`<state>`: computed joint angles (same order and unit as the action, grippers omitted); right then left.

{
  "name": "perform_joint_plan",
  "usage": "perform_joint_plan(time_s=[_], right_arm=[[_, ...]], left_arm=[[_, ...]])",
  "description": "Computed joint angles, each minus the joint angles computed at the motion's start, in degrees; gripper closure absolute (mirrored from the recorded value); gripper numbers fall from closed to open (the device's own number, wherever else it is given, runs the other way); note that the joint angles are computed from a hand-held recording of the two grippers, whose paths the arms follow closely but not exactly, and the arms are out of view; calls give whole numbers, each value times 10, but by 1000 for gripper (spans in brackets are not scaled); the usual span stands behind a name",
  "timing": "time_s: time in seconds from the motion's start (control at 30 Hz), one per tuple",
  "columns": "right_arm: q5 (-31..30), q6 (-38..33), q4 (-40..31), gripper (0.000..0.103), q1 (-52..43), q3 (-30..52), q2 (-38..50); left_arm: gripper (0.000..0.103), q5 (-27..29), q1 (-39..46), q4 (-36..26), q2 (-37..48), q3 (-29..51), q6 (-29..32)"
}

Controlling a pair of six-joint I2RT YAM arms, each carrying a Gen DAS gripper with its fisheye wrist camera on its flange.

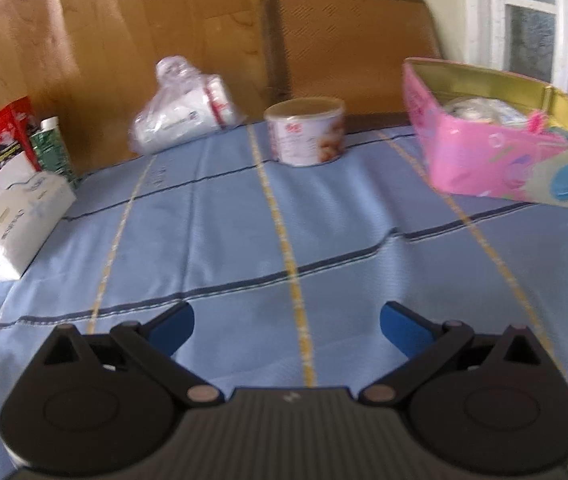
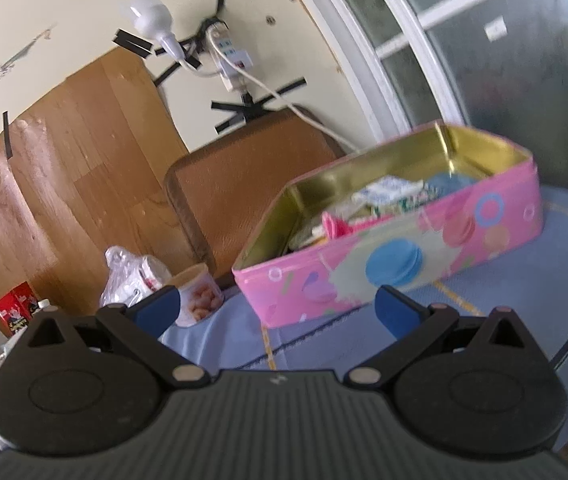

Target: Organize soft objects

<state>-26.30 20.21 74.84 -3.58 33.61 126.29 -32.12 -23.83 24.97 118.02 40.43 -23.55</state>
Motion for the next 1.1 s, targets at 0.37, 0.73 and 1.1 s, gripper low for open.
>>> perform_joint_plan(time_s=[0.37,0.73,1.1], right_arm=[[55,-48,4,0,3,-33,-35],[57,-53,-20,0,-37,-66,-93],[57,-54,-20,0,-38,-87,-110]], left_arm=[[0,35,-40,-3,-35,18,40],[0,77,-64,-39,-45,57,68],[0,118,-70,-66,-59,63,51]])
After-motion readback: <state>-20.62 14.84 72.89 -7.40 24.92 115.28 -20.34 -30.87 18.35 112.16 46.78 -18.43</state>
